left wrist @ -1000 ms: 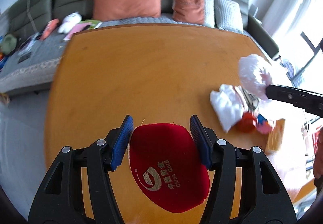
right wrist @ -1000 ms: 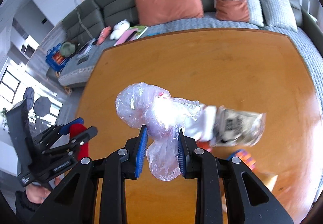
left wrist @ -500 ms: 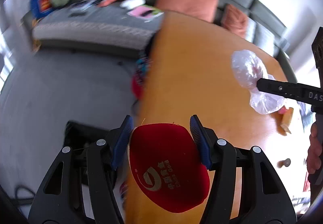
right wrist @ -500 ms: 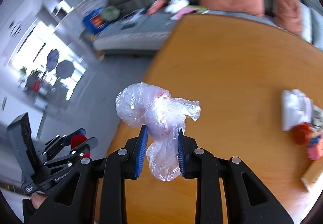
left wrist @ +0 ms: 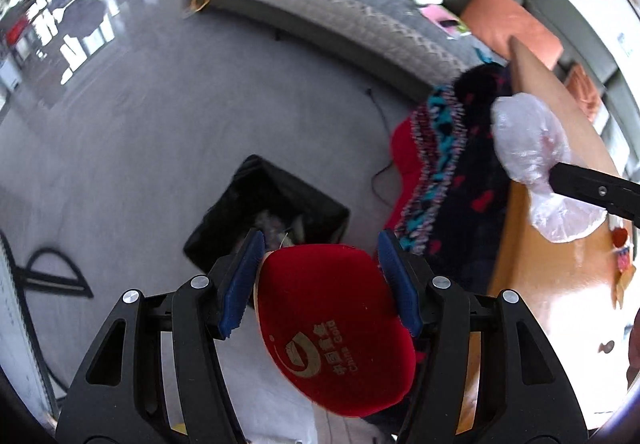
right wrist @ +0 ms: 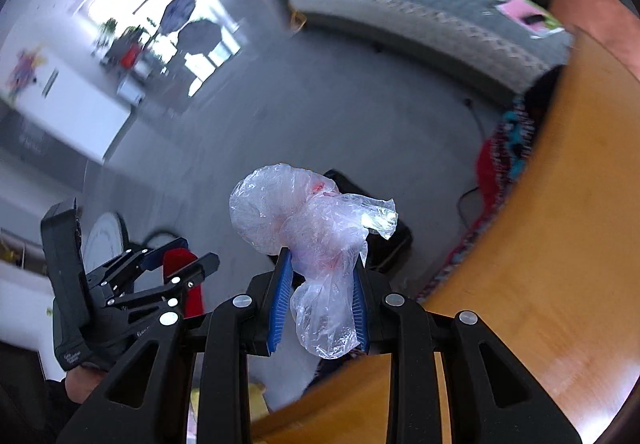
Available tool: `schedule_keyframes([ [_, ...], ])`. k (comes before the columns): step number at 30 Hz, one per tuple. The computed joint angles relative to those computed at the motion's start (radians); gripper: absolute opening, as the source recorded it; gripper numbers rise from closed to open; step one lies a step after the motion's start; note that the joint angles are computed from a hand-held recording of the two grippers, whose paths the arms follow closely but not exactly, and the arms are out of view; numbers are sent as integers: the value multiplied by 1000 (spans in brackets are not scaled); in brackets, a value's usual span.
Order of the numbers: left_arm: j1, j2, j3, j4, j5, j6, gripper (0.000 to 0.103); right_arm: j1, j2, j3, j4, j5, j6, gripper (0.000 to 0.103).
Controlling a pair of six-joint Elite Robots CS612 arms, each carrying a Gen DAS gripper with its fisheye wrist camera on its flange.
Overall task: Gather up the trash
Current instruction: 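Carry the clear bag and red case to the black bin and open both tools, then move both open tools back over the remaining trash on the table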
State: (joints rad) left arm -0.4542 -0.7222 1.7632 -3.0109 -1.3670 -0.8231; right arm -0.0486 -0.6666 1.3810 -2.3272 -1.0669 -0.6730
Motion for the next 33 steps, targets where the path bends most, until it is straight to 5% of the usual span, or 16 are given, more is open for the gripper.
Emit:
schedule_keyframes([
  [1, 5, -1, 7, 0, -1, -7, 59, 12, 7, -10, 9, -5, -4, 32],
  [2, 14, 1, 9, -2, -7, -8, 60, 22, 9, -14, 22, -8, -6, 46],
  [3, 17, 3, 7, 4, -11, -15, 73, 35, 18, -33, 46, -13, -1, 68],
  [4, 23, 4, 2, 29, -15, -26, 94, 46, 24, -44, 52, -13, 11, 71],
  [12, 32, -9, 14, 57, 42, -69, 98, 59, 17, -25, -13, 0, 27, 74],
  [15, 27, -13, 23, 35, 35, -74, 98, 41, 12, -8, -58, 25, 63, 83],
  [33, -34, 14, -119, 7, -32, 93, 98, -108, -33, 58, -203, 55, 257, 86],
])
